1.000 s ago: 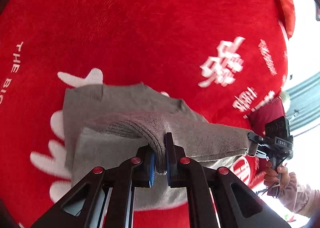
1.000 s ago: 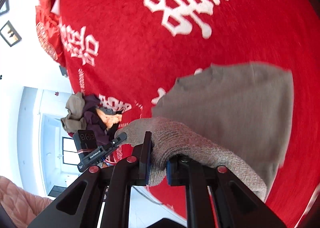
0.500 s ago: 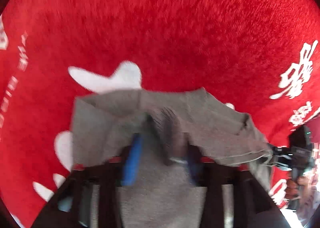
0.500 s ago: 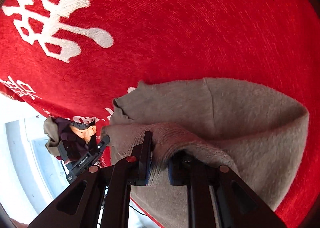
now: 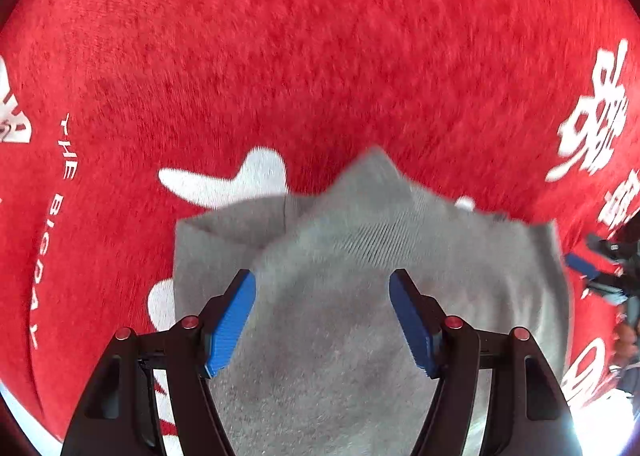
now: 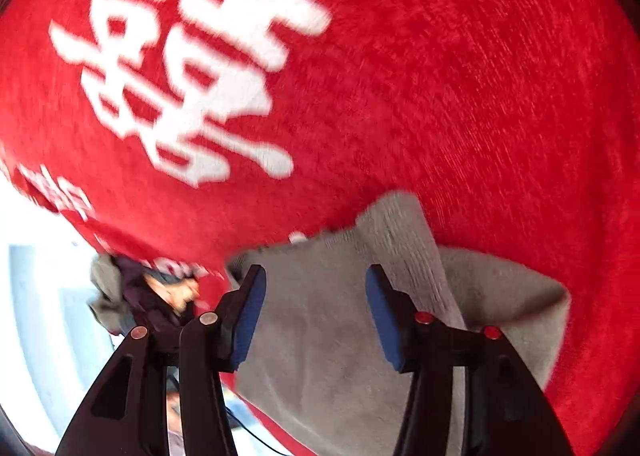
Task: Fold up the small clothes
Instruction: 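Open both grippers and release the folded grey sweater onto the cloth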
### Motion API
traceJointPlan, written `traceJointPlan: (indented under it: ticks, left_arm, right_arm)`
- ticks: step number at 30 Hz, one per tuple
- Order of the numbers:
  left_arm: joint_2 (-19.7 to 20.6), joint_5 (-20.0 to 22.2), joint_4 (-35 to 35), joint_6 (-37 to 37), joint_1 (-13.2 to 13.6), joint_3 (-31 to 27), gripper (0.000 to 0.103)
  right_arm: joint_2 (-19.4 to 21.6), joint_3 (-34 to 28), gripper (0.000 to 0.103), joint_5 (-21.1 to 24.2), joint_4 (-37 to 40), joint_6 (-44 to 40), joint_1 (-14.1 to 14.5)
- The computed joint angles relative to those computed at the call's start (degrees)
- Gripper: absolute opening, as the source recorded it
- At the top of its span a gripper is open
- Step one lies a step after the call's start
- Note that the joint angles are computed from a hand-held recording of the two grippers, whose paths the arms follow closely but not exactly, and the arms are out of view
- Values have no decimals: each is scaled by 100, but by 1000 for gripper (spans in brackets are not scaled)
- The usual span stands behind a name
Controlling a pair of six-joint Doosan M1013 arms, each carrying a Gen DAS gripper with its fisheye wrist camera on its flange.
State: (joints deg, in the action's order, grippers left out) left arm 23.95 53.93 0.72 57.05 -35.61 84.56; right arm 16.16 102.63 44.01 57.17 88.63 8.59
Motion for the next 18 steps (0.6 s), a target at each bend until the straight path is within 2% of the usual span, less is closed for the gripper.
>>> traceJointPlan:
  ticks: [2,4,7,9,11,13,15,17,18]
  left_arm:
    - [76,199,183,-112,-55,-45,70]
    - [127,184,131,-214,-29,-47,70]
    - [294,238,171,-350,14,-195,70]
    - [458,429,607,-723,-1,-374,70]
    - [615,579,822,-1132,26,-518,70]
    - [688,733,953,-1430,40,-593,70]
    - [674,782,994,-1543,46,-585,70]
    - [582,878,1007,-1422,43,-523,70]
    - [536,897,951,-1297,46,-494,70]
  right_arm:
    - [-69,-35,57,93,-612,319,110]
    - [-124,-37,57,134,-1076,541,207]
    - [-126,-7,57,250,-1274,572,246]
    - [-49,-63,57,377,-1589,791,289]
    - [20,-135,53,375,-2138,1268,332]
    - [66,-223,42,326,-2708,1771,383]
    - [86,-307,36,380,-3387,2308,403]
    - [67,-373,40,499,-4076,2914,399]
    - [36,-344,40,482,-4085,2946,377]
